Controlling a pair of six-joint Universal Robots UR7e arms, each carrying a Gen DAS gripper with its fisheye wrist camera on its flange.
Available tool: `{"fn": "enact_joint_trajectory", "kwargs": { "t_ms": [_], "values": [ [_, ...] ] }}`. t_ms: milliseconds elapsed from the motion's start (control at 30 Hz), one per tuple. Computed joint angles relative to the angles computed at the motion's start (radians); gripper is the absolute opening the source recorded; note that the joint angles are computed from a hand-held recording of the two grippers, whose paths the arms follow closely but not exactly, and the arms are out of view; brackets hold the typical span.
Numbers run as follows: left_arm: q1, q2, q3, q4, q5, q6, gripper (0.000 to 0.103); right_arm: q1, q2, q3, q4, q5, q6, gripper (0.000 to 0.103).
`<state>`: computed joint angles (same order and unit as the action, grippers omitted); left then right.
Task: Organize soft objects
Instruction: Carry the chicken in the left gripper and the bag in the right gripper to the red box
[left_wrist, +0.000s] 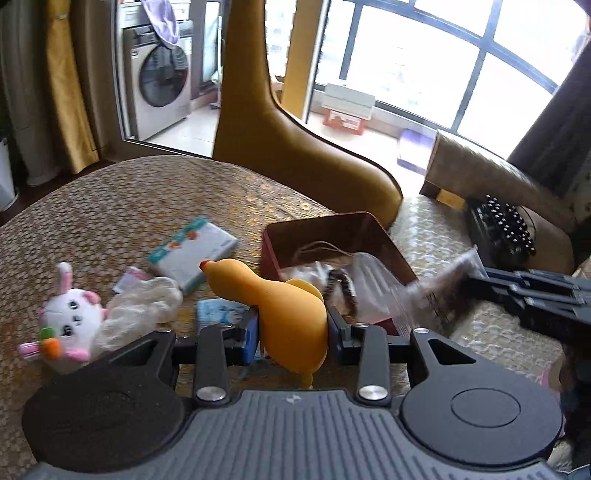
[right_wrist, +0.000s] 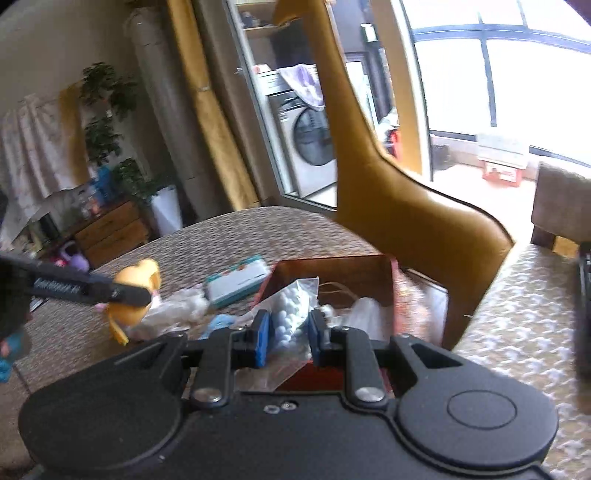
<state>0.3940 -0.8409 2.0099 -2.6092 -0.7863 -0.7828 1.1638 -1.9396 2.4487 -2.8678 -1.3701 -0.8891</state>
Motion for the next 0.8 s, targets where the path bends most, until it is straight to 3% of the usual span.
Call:
{"fn": "enact_joint_trajectory", "kwargs": {
  "t_ms": [167,500,800],
  "values": [
    [0.019,0.073,-0.054,-0.02,-0.033,0.045,0.036,0.001,0.082,-0.032,-0.091,-0.024,0.04,0.021],
    [0.076,0.191,-0.155,-0.05,-0.075,0.104,0.036,0.067,0.293,-0.114,-0.251,-0.154,0.086,0.021],
    [0.126,0.271,-0.25,-0.071,-0.057,0.169,0.036,0.095,0.442,-0.205,-0.321,-0.221,0.146,0.021]
  ]
}}
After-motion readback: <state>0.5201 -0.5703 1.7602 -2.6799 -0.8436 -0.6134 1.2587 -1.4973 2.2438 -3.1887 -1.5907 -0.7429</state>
